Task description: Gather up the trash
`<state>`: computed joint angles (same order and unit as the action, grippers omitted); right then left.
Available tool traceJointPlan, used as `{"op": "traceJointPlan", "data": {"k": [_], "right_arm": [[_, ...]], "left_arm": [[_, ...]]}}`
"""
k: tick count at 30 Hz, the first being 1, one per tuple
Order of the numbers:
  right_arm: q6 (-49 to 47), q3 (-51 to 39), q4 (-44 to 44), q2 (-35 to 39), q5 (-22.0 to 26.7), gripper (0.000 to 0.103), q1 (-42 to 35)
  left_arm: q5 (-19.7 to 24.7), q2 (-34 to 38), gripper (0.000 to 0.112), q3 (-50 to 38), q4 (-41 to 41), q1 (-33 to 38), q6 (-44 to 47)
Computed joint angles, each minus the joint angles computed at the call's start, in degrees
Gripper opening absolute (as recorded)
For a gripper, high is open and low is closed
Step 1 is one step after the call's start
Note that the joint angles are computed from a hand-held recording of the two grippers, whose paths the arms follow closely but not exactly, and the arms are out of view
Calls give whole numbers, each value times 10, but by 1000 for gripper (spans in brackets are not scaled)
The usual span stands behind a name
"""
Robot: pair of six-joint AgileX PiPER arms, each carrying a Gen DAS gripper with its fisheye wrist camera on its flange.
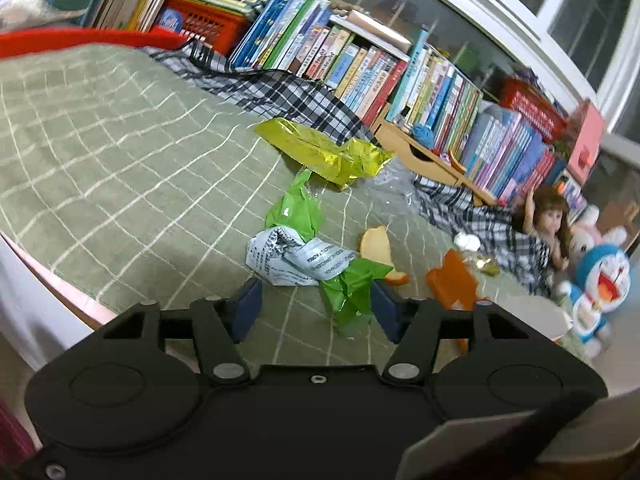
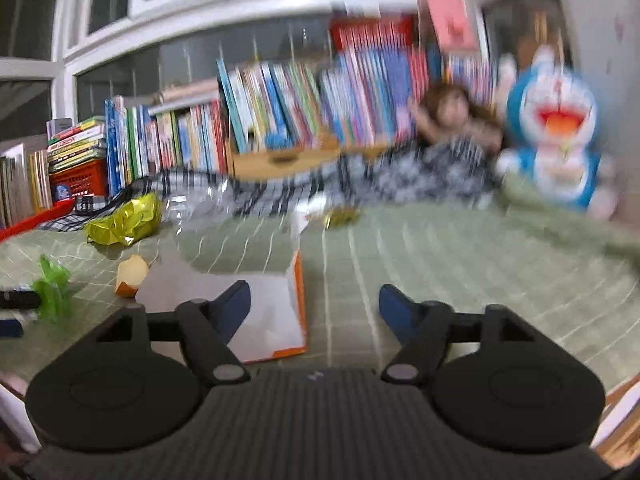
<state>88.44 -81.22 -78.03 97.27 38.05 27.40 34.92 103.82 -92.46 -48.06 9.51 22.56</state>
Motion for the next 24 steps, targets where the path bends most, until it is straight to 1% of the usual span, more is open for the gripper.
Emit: {"op": "traceJointPlan", "data": {"k": [2, 3, 4, 5, 6, 9, 10, 12, 13, 15, 16, 17, 18, 19, 20, 21, 22, 23, 24], "right_arm": [[72, 45, -87, -16, 2, 82, 22], [93, 58, -115, -20, 6, 82, 32], [115, 72, -148, -23, 6, 82, 42], [115, 75, -159, -23, -2, 82, 46], [95, 69, -156, -19, -16, 82, 48], [-17, 8, -80, 20, -32, 82, 50], [-47, -14, -54, 33, -35, 82, 49], [-130, -72, 13, 69, -34, 82, 45], [-167, -97, 41, 86, -29, 79, 44], [-269, -160, 125, 125, -7, 64, 40], [-291, -173, 141, 133, 0, 48, 40], [-289, -173, 135, 135, -4, 41, 40], [-300, -172, 145, 133, -11, 37, 38], [-290, -164, 136, 129, -16, 33, 39], [-280, -156, 127, 125, -21, 26, 41], [-271, -148, 118, 121, -25, 22, 43], [-257, -138, 104, 117, -27, 16, 45], [-247, -132, 94, 114, -31, 12, 45], [-231, -123, 82, 109, -36, 10, 46]], "left_arm": [[-5, 5, 74, -5, -5, 1, -5], [-11, 7, 78, -9, 3, -1, -13], [-15, 10, 79, -14, 12, -4, -21], [-20, 13, 82, -18, 18, -7, -27], [-25, 18, 85, -23, 20, -10, -29], [-38, 38, 87, -47, 63, -25, -67], [-50, 41, 87, -50, 77, -32, -75], [-46, 56, 89, -78, 117, -42, -118], [-43, 62, 89, -88, 124, -44, -132], [-46, 69, 93, -98, 127, -47, -162], [-49, 72, 94, -101, 125, -48, -172], [-52, 77, 95, -105, 123, -49, -180], [-59, 81, 95, -108, 124, -52, -185], [-62, 85, 95, -112, 130, -53, -188], [-60, 91, 94, -121, 140, -56, -191], [-55, 96, 86, -130, 146, -59, -186], [-51, 99, 73, -135, 152, -60, -184], [-38, 103, 55, -143, 157, -61, -187], [-36, 103, 54, -141, 146, -60, -182]]}}
